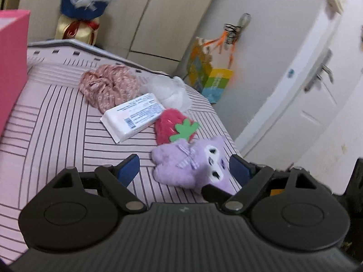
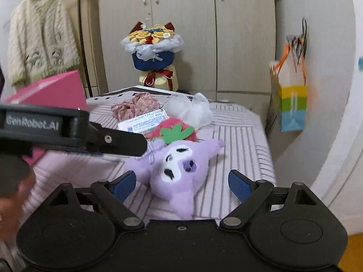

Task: Organize soft objects
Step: 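Move the left gripper to the purple plush toy, then close the left gripper on the purple plush toy and lift it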

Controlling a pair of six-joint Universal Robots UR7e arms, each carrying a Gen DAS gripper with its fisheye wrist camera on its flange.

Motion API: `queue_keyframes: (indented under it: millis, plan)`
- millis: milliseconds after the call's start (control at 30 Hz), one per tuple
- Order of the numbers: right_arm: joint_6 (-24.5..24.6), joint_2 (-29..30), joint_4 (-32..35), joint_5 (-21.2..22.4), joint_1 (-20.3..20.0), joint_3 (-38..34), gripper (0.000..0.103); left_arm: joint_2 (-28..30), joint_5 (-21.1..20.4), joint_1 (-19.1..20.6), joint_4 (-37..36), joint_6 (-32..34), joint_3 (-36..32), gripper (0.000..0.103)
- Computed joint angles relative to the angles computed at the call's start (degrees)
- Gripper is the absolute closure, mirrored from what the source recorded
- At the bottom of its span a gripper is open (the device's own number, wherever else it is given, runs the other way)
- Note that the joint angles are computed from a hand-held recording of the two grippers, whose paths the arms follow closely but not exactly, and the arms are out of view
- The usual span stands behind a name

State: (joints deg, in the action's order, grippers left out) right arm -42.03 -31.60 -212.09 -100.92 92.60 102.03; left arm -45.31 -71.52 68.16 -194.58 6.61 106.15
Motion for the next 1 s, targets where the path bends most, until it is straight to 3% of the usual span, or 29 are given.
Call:
queue_keyframes:
  millis: [100,167,333,500,567,700,867,1000]
  plan:
    - [0.89,0.51,2.67,-0.13,0.07,-1.78,0.012,1.12,1.19,0.05,-1.42,0.1,-1.12,0.02]
    - [1.49,0.7,3.6,0.27,0.02,-2.24,0.012,1.37,1.09,0.27,-0.65,-0.72,-1.79,0.028]
    - [4.61,0.07,7.68,2.84,-0.84,-2.24,0.014,2.41,0.42,0.89,0.75,-1.93,-3.01,0.036]
    - [5.14,0.53,6.36,3.78,-0.99,-1.92,0.014,3.91,4.07,0.7,-1.49,-1.68,-3.1,0.036]
    - [4.5,0.9,5.56,3.51,-0.88,-1.94,0.015,3.76,2.59,1.21,-1.1,-2.24,-3.08,0.04]
    - [4.26,1.42,5.55,2.65,-0.74,-2.57,0.021,3.87,1.63,1.54,-1.32,-4.35,-3.2,0.046]
    - [5.83,1.65,6.8,1.49,-0.76,-3.39,0.03,3.82,0.95,1.4,-0.56,-4.57,-2.99,0.063]
    - [5.91,1.24,5.58,1.3,-0.25,-1.87,0.039,1.93,-0.42,1.49,-0.03,-3.78,-1.15,0.065]
